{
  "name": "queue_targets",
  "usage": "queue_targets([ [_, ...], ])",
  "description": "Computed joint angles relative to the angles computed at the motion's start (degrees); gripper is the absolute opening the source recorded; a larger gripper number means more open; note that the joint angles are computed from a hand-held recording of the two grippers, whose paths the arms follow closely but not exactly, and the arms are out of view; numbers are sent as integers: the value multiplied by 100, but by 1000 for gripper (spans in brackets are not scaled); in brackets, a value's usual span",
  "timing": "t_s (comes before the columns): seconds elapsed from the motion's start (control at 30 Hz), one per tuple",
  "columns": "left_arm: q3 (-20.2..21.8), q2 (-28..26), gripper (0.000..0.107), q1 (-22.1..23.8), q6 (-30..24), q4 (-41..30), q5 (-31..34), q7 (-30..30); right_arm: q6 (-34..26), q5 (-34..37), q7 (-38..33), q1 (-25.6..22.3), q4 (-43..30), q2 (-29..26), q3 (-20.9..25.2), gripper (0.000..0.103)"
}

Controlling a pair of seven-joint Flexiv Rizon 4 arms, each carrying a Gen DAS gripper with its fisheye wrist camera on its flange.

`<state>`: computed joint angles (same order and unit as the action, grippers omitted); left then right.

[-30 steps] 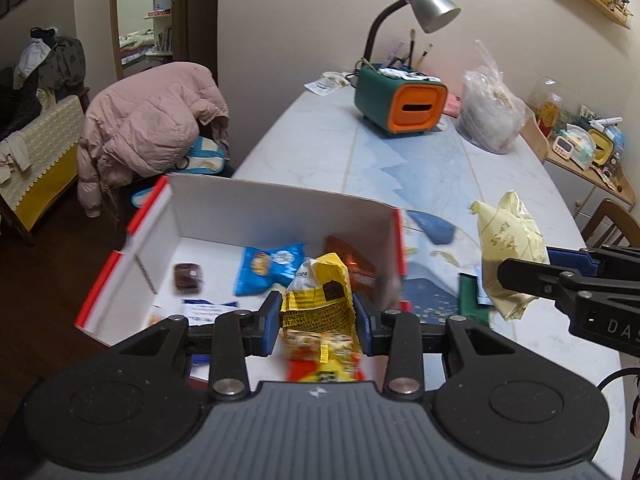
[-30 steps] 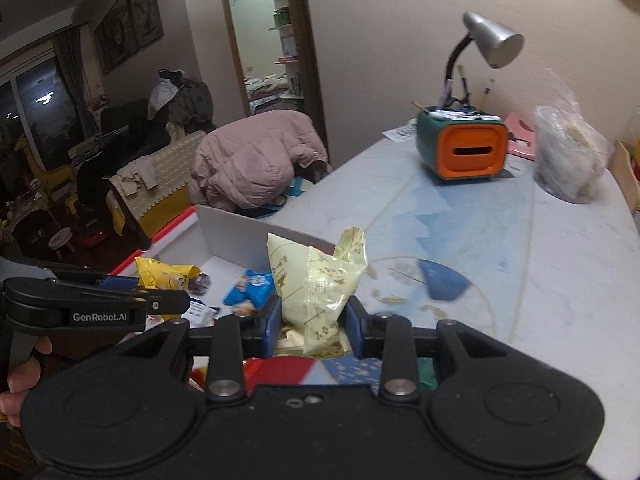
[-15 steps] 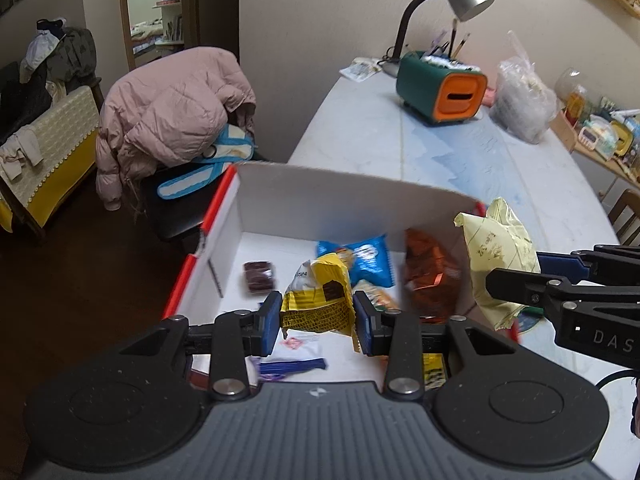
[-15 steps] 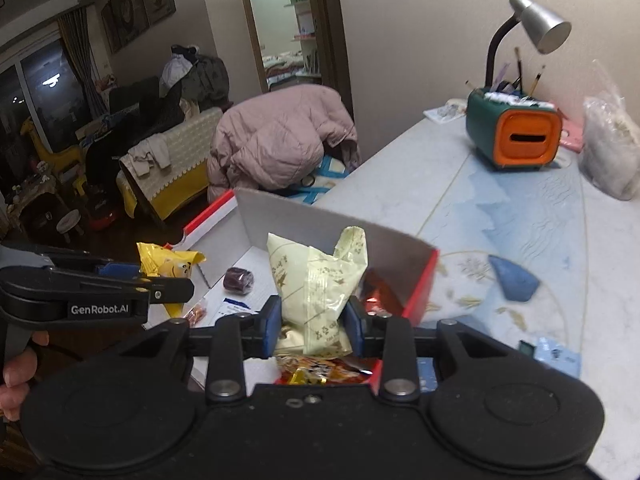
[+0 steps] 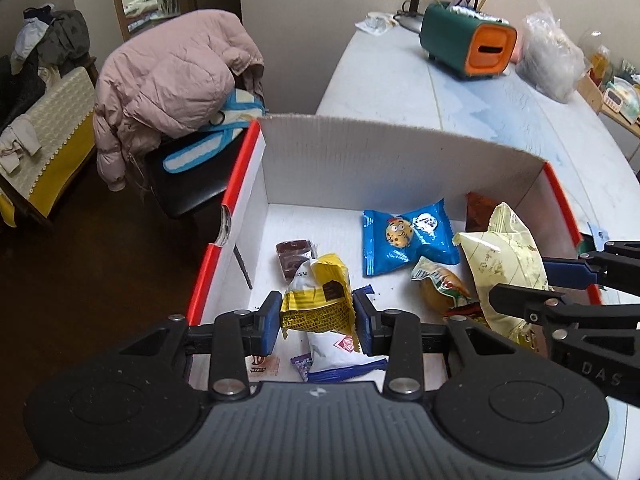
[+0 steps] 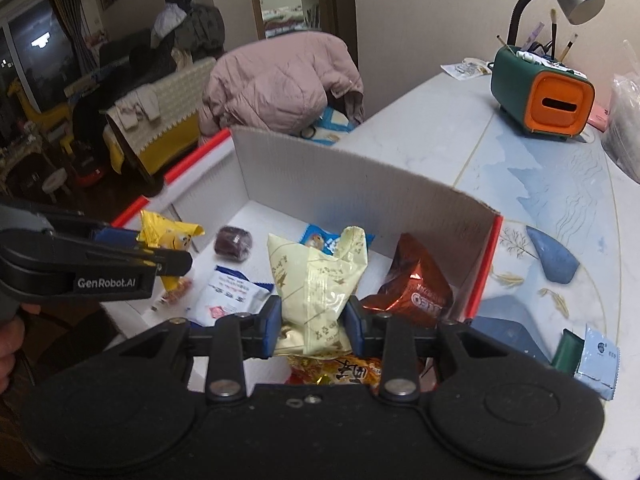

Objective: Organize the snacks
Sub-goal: 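Carry the cream bag and yellow snack over the cardboard box, then open both tools, dropping the cream bag and yellow snack into the box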

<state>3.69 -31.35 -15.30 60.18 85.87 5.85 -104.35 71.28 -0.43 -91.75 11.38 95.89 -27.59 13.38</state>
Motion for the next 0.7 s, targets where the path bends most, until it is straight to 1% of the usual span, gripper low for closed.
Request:
queue_targets([
  [0.1,-45,-94,37,26,-133,-95,-30,107,-83,-177,162,130,-13,-61,-166,32],
  [0.27,-141,-197,38,62,-341,-198,-111,401,-278,-182,177,83,-117,-150,-114,34],
  [0.4,-164,-248,38,55,-491,-249,-170,524,-329,-198,203,98,-134,-173,-136,35],
  [0.57,-206,-276,39,67,-483,-227,-240,644,-363,-201,243,108,-148,-174,-152,39],
  [0.63,-204,-287,39,69,-491,-227,-261,679,-387,-181,237,90,-146,-169,-140,42],
  [0.7,-224,-270,43,81,-437,-176,-304,708,-367,-201,246,102,-118,-157,-165,44],
])
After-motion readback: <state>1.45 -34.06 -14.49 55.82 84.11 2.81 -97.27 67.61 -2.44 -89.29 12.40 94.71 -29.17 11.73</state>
